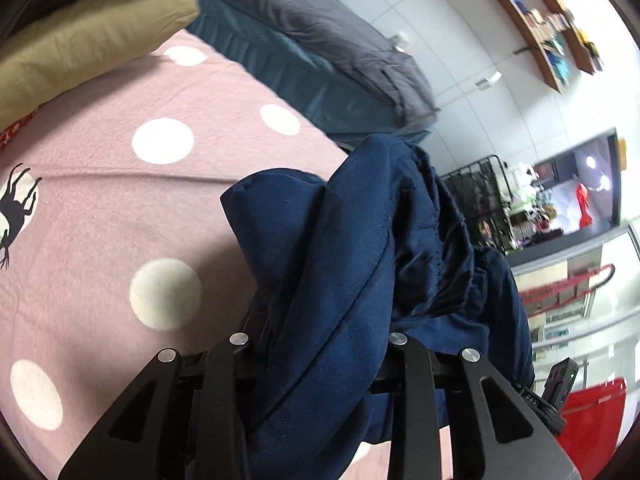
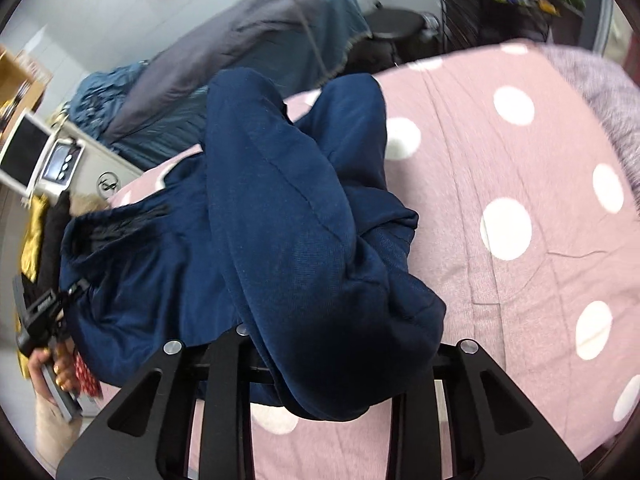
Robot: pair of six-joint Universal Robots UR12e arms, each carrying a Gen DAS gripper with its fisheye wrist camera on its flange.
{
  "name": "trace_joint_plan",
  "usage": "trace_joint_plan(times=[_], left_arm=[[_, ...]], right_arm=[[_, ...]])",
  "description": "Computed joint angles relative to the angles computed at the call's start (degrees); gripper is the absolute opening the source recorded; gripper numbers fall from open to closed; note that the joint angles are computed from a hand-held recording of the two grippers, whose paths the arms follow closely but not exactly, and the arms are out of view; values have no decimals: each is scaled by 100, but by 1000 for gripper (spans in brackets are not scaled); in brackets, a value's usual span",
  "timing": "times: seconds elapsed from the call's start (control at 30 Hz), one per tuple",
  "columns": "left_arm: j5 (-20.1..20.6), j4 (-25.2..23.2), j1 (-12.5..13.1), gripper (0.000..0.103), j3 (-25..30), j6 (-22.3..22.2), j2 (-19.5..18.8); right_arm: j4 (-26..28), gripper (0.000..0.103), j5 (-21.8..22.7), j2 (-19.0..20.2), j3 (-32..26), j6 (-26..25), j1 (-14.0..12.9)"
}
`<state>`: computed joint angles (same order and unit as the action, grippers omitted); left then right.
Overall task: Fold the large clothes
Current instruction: 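Grasp the jacket bundle with both tools and lift it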
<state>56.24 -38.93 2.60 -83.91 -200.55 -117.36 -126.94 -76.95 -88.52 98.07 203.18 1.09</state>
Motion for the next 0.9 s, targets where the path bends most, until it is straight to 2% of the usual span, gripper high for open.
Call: trace_joint_plan(times=[0.17, 0.3, 0.4, 0.6, 0.7, 0.8, 0.9], left_arm=[[-77, -62, -52, 28, -380, 117, 390], [-12, 9, -64, 28, -665, -122, 610], [156, 29, -77, 28, -870, -168, 796], [653, -3, -257, 28, -910, -116, 975], [944, 37, -422, 28, -813, -140, 1010], [1177, 151, -621, 28, -710, -145, 1043], [1323, 259, -869, 28, -492, -279, 987]], right_arm=[[174, 27, -39, -239, 104, 165, 120], [347, 27, -61, -524, 323, 139, 160], [415, 27, -41, -611, 380, 23, 176], [333, 27, 202, -458, 195, -460, 155], [271, 26, 450, -414, 121, -671, 27], [244, 24, 765, -446, 130, -842, -212], [207, 23, 1229, -555, 211, -1009, -643]])
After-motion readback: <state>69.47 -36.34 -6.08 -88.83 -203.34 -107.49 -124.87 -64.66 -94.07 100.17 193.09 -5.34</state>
